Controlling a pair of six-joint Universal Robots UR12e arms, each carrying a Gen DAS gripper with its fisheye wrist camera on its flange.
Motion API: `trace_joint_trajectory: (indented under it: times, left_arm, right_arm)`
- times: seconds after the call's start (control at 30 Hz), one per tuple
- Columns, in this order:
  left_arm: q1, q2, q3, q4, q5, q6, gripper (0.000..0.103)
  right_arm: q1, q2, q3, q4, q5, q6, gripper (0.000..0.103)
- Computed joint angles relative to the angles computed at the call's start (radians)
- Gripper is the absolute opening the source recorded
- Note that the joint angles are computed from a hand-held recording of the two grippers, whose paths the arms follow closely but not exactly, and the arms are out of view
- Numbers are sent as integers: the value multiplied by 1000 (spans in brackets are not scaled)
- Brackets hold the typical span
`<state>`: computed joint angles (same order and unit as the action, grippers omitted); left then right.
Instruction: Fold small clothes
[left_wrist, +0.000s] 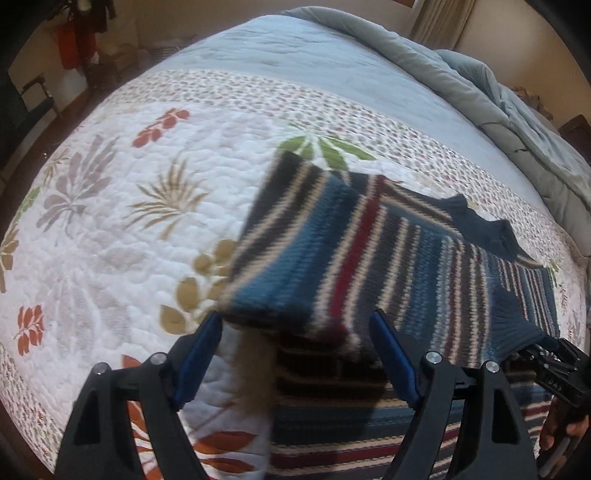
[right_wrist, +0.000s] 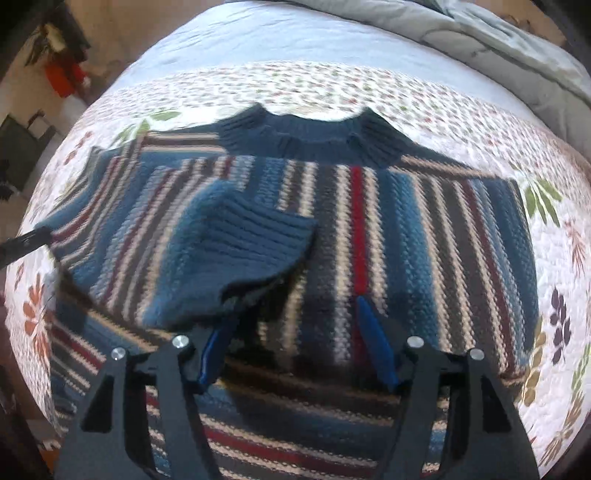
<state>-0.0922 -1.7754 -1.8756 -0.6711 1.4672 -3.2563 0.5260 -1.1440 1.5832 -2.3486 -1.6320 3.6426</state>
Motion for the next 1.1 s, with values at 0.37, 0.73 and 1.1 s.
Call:
trace_joint_trajectory:
  times: [0.37, 0.73, 1.1]
  left_arm:
    - [12, 14, -14, 6, 14, -11, 82]
    - [-9, 2, -4, -19, -1, 5, 82]
    - [-50, -7, 17, -39, 42, 15, 82]
  right_arm:
    - [-45, -43, 52, 2, 84, 38, 86]
    - [-44, -81, 72, -1, 86, 78, 86]
    - [-69, -1, -8, 13, 255, 71, 85]
